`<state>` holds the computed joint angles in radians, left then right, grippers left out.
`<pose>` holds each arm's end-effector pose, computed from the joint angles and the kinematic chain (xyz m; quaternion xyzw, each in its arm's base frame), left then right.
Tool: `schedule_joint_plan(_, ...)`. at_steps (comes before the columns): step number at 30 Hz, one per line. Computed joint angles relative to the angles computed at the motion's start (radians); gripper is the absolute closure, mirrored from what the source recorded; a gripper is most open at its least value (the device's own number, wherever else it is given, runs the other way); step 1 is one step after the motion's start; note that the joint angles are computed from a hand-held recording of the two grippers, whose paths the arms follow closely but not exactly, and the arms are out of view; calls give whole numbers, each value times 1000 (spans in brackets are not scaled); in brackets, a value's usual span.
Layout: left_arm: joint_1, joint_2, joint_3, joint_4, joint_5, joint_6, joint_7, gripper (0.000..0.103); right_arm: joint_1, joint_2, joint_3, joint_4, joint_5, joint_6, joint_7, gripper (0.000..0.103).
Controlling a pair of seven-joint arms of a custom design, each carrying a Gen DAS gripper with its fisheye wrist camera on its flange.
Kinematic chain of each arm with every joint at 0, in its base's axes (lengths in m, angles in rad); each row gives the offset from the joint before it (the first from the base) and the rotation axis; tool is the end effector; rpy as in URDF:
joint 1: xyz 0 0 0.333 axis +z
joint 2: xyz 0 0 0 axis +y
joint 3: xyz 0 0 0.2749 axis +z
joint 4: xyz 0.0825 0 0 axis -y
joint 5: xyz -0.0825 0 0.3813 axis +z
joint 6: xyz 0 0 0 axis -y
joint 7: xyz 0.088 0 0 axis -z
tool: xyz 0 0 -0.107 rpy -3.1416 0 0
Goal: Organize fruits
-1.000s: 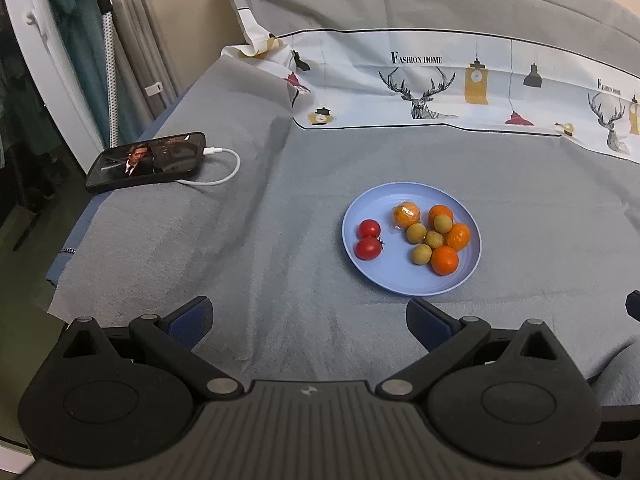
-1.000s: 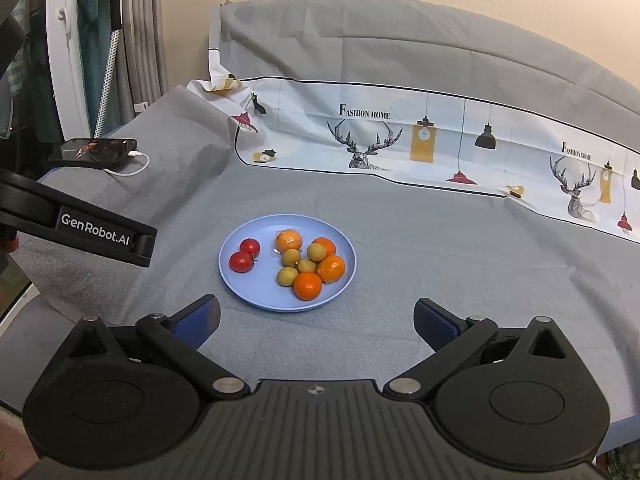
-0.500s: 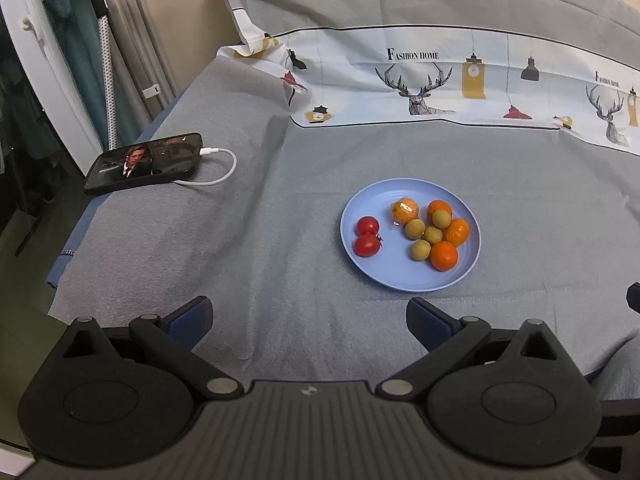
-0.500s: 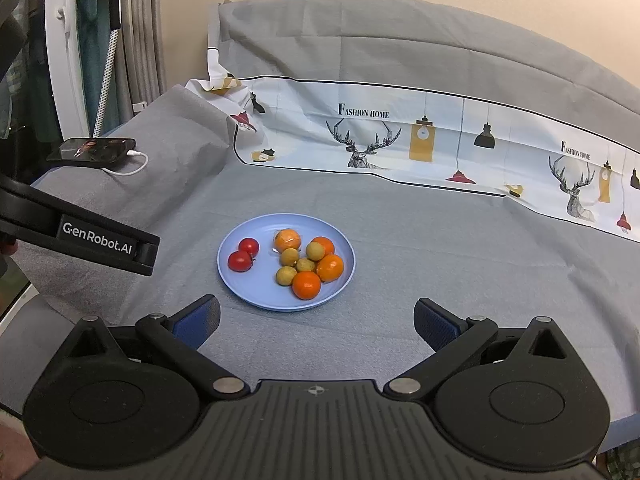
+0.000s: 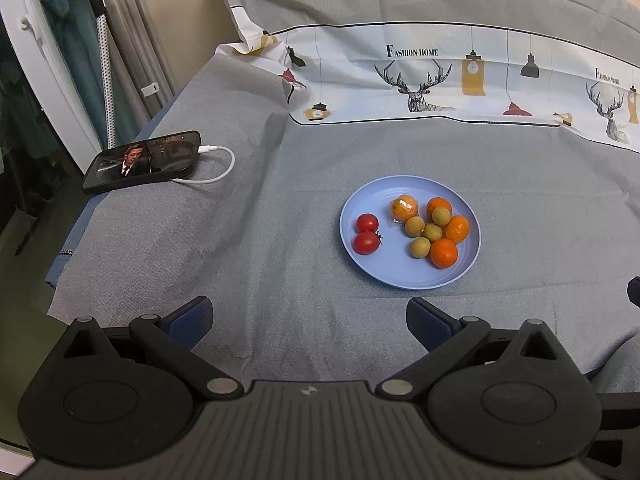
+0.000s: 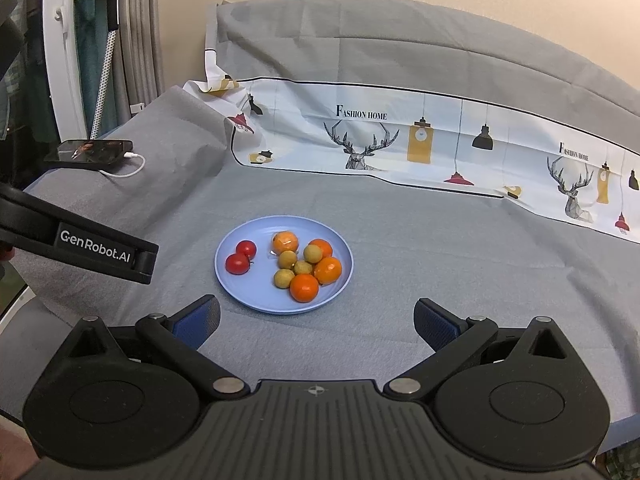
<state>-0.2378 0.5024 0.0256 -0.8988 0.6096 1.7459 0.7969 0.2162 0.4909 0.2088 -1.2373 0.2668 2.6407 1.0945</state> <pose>0.6773 -0.0991 0.6256 -0.8194 0.4563 -0.0691 0.3400 0.6820 0.2568 0.5663 -0.7957 0.3913 -0.2164 0.4085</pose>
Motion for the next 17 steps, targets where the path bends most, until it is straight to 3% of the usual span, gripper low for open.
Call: schedule_joint_plan(17,-9,20,6,25,-1,-10,17,0,-5,8,10,11,16,-3,-20,1)
